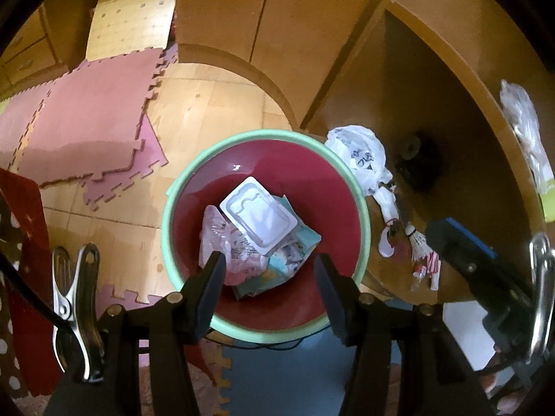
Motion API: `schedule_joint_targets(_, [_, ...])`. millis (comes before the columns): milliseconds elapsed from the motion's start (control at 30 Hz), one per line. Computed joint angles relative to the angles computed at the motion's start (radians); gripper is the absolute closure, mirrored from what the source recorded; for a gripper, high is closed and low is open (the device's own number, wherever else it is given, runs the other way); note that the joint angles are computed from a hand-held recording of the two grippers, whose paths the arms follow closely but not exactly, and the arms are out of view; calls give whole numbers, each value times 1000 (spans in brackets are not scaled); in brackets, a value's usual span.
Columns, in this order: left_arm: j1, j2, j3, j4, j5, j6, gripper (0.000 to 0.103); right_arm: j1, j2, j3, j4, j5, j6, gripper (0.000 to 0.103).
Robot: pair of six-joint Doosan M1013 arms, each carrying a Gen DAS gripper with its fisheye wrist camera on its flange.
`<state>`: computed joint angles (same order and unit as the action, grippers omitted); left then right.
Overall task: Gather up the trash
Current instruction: 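Move the right tool to the clear plastic bottle while the left tool reaches the lavender plastic piece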
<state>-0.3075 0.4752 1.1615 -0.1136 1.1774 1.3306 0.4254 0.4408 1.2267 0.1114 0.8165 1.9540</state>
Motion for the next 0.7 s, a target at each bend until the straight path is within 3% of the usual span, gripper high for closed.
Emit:
schedule_joint_targets(333, [-35,-10,5,-44,-11,100,47,29,-71,134,-190,-30,30,72])
schedule_joint_targets(500, [-59,-11,5,-68,-16,141,47,34,-139,253,-254,-80,184,72])
schedule_joint_targets(700, [-95,-1,-8,-83,-12,175,47,20,-194,346,-330,-80,335,72])
